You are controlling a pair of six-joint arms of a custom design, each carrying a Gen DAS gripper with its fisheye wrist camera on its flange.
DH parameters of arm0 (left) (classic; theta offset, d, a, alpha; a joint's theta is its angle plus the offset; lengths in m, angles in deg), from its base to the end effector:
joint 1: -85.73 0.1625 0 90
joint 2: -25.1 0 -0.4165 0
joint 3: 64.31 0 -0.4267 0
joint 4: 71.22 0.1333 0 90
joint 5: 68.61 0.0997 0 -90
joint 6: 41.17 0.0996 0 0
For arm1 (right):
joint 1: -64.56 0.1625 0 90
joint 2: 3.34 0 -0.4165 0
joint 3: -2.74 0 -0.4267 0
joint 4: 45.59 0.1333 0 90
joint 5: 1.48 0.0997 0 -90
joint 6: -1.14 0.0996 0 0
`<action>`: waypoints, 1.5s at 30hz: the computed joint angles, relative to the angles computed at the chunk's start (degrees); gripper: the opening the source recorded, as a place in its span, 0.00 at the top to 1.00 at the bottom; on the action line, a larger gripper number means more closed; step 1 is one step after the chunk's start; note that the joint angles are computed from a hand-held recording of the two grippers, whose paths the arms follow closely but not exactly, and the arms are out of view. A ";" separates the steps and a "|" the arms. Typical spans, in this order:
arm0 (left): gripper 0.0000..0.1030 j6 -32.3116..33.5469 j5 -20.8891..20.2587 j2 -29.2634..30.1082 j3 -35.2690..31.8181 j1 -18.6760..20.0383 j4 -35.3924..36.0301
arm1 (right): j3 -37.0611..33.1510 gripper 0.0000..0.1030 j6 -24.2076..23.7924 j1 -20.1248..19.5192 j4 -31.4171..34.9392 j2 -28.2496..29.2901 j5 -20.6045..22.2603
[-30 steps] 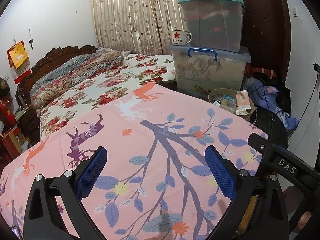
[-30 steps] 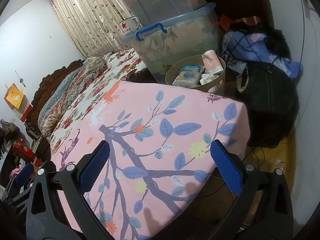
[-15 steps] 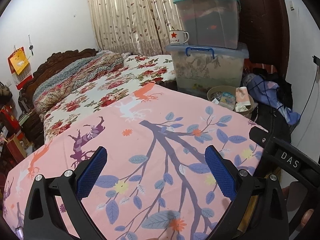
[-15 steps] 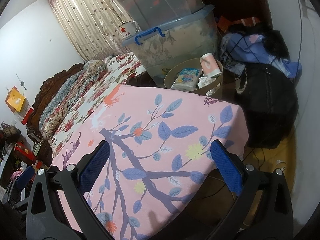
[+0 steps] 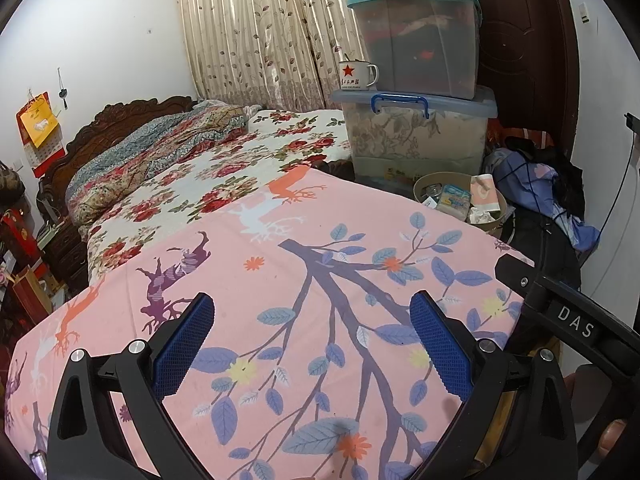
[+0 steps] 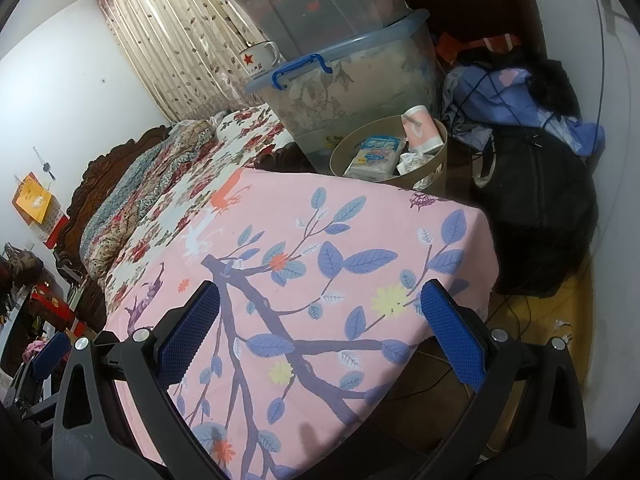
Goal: Collect trash
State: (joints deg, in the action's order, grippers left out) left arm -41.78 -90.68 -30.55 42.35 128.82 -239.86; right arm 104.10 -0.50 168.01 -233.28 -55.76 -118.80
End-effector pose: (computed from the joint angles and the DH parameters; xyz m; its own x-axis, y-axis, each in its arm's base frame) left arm -0.2907 -0.5809 0.1878 -0.5774 -0.0256 -0.8161 0.6409 0.6050 -0.4725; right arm 0.2402 -0.6279 0.1874 -0.9396 0.1105 0.3240 -0.1803 0.6447 -0.7429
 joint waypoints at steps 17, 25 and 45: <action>0.08 -0.38 0.10 -0.02 0.15 -0.16 0.23 | 0.11 0.03 -0.01 0.00 -0.13 -0.05 0.11; 0.08 -2.54 -0.65 -0.61 0.84 -0.68 1.94 | 0.51 0.03 -0.34 -0.01 -0.92 -0.07 0.27; 0.08 -5.51 -1.34 -1.59 1.46 -0.90 4.50 | 1.25 0.03 -1.54 0.06 -2.31 -0.58 0.45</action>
